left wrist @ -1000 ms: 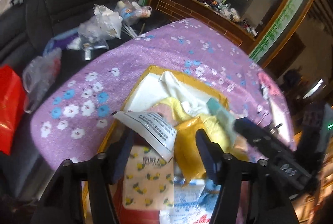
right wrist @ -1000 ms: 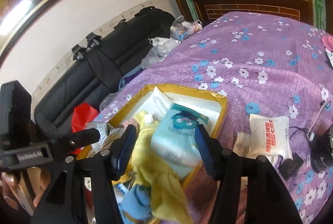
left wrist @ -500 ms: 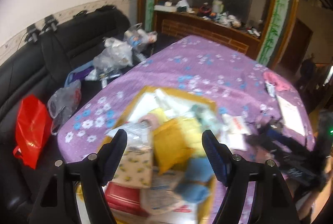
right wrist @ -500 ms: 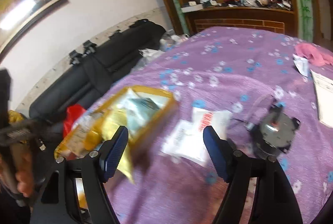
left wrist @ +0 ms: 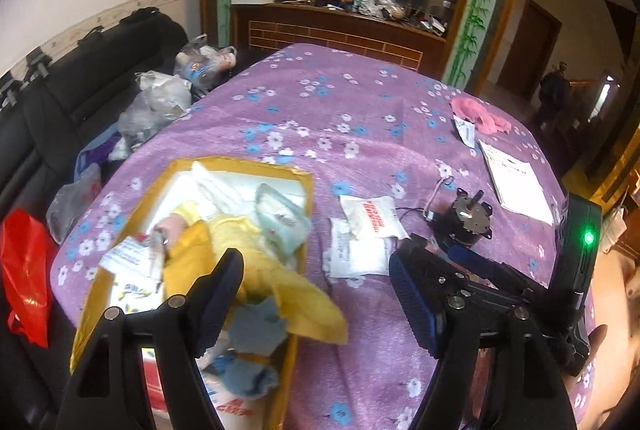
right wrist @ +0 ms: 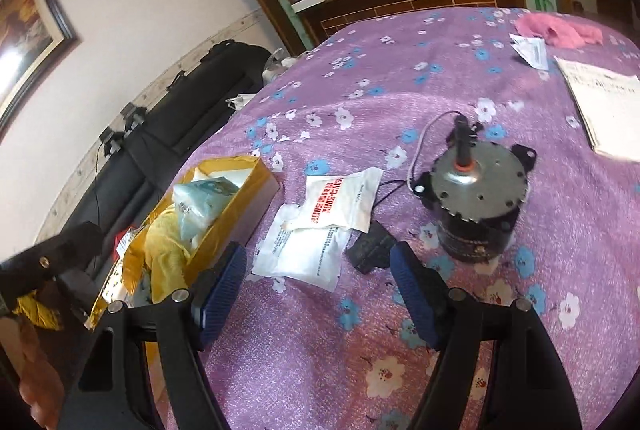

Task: Organize soft objects
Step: 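Move both tools back over the white sachets on the table, then grasp the white sachet with red print with the left tool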

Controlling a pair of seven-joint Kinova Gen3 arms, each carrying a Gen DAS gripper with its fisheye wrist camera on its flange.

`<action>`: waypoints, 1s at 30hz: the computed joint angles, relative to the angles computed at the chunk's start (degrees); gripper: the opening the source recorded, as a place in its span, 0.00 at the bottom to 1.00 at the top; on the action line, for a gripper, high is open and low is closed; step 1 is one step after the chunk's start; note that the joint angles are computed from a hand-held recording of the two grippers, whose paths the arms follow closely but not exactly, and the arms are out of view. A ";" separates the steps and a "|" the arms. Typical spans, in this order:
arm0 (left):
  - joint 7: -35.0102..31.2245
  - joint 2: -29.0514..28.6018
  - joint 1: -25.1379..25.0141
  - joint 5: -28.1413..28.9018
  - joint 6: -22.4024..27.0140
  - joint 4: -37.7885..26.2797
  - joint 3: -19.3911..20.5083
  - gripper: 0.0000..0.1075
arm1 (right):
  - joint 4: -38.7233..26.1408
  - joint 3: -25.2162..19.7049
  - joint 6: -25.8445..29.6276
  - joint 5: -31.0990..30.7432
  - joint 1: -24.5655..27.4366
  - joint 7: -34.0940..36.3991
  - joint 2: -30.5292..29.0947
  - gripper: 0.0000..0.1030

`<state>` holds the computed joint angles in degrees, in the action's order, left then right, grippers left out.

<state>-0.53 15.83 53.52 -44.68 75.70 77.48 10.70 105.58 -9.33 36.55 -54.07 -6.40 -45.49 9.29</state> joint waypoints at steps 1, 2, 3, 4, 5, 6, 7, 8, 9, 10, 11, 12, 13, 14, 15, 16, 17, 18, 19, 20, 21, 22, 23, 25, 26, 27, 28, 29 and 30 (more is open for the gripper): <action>-0.55 0.41 -0.11 0.00 -0.10 -0.45 0.05 0.73 | 0.04 0.11 0.08 -0.23 0.16 -0.18 -0.02 0.72; -1.01 0.67 -0.21 0.15 -0.41 -0.64 0.02 0.73 | 0.14 0.18 0.12 -0.34 0.20 -0.54 -0.17 0.72; -1.65 0.89 -0.46 0.54 -0.75 -0.89 -0.05 0.73 | 0.21 0.23 0.13 -0.65 0.29 -0.70 -0.14 0.72; -2.25 1.11 -0.73 1.02 -1.17 -1.12 -0.14 0.73 | 0.47 0.29 0.44 -1.75 0.77 -0.37 -0.12 0.72; -2.55 1.22 -0.80 1.17 -1.80 -1.04 -0.29 0.73 | 0.73 0.33 0.92 -2.93 1.30 0.33 -0.11 0.72; -3.07 1.36 -0.88 1.30 -2.26 -1.05 -0.41 0.73 | 0.93 0.41 1.16 -3.91 1.64 0.85 -0.09 0.72; -4.03 1.68 -1.11 1.58 -2.62 -1.31 -0.51 0.73 | 1.32 0.55 1.03 -4.73 1.86 1.17 -0.27 0.72; -5.08 2.05 -1.41 2.01 -3.01 -1.62 -0.64 0.73 | 1.86 0.77 0.56 -5.43 2.01 1.23 -0.58 0.72; -6.36 2.39 -1.81 2.75 -3.18 -2.03 -0.76 0.73 | 2.04 1.00 0.39 -5.68 2.02 1.03 -0.60 0.72; -7.57 2.72 -2.24 3.56 -3.42 -2.49 -0.93 0.73 | 2.11 1.20 0.39 -5.80 2.04 0.72 -0.51 0.72; -8.18 2.82 -2.47 4.00 -4.05 -2.52 -1.21 0.73 | 1.98 1.47 0.52 -5.30 1.91 -0.36 -0.19 0.72; -8.67 2.90 -2.76 4.55 -4.49 -2.65 -1.49 0.73 | 1.71 1.63 0.81 -4.60 1.80 -1.37 0.16 0.72; -9.08 2.98 -3.08 5.15 -4.98 -2.89 -1.73 0.73 | 1.32 1.72 1.48 -4.06 1.88 -2.23 0.68 0.72; -9.77 2.96 -3.48 5.74 -5.78 -2.99 -1.87 0.73 | 1.14 1.73 2.05 -3.82 2.14 -2.64 0.92 0.71; -10.90 3.11 -3.92 6.33 -6.46 -3.27 -1.92 0.73 | 1.00 1.71 2.16 -3.42 2.17 -3.29 1.15 0.71; -12.68 3.79 -4.43 6.90 -6.38 -4.27 -1.87 0.73 | 0.89 1.72 2.01 -2.77 2.13 -3.91 1.29 0.71; -14.65 4.87 -4.19 8.15 -5.37 -6.00 -2.89 0.73 | 0.73 1.75 1.80 -1.66 1.89 -5.04 1.40 0.71; -16.79 6.07 -4.60 10.33 -4.47 -7.95 -3.84 0.73 | 0.61 1.58 1.96 -1.46 2.06 -5.25 1.62 0.71; -18.04 6.44 -5.41 11.90 -4.50 -8.85 -3.82 0.73 | 0.45 1.39 2.25 -1.42 2.27 -5.24 1.87 0.70; -18.88 6.37 -6.92 12.78 -5.46 -8.94 -2.74 0.73 | 0.25 1.20 2.48 -1.28 2.41 -5.20 2.11 0.70; -19.50 6.14 -7.59 13.46 -7.00 -8.58 -2.72 0.73 | 0.19 1.03 2.39 -1.07 2.40 -5.33 2.18 0.70; -19.86 6.21 -7.52 14.04 -7.61 -8.62 -3.54 0.73 | 0.18 0.89 2.33 -0.93 2.45 -5.32 2.23 0.70; -19.93 6.50 -7.75 14.68 -7.64 -8.92 -3.96 0.73 | 0.27 0.76 2.28 -0.96 2.57 -5.21 2.24 0.70; -21.28 6.34 -9.34 17.22 -9.92 -8.20 -3.97 0.73 | 0.16 0.62 2.38 -0.85 2.68 -5.34 2.40 0.70; -22.71 6.58 -10.68 19.10 -10.70 -8.37 -3.54 0.73 | 0.08 0.53 2.63 -0.99 2.82 -5.31 2.56 0.70; -24.23 7.31 -11.43 20.77 -10.55 -9.34 -3.54 0.73 | 0.06 0.46 2.72 -1.10 2.90 -5.35 2.66 0.70; -26.38 8.53 -12.11 22.07 -9.70 -11.01 -3.36 0.73 | 0.05 0.42 2.63 -0.97 2.80 -5.65 2.67 0.70; -28.49 9.70 -12.47 22.99 -8.94 -12.61 -3.35 0.73 | 0.06 0.41 2.50 -0.79 2.73 -5.92 2.62 0.70; -30.33 10.92 -12.76 23.87 -8.29 -14.30 -3.49 0.73 | 0.11 0.39 2.36 -0.74 2.72 -6.08 2.55 0.70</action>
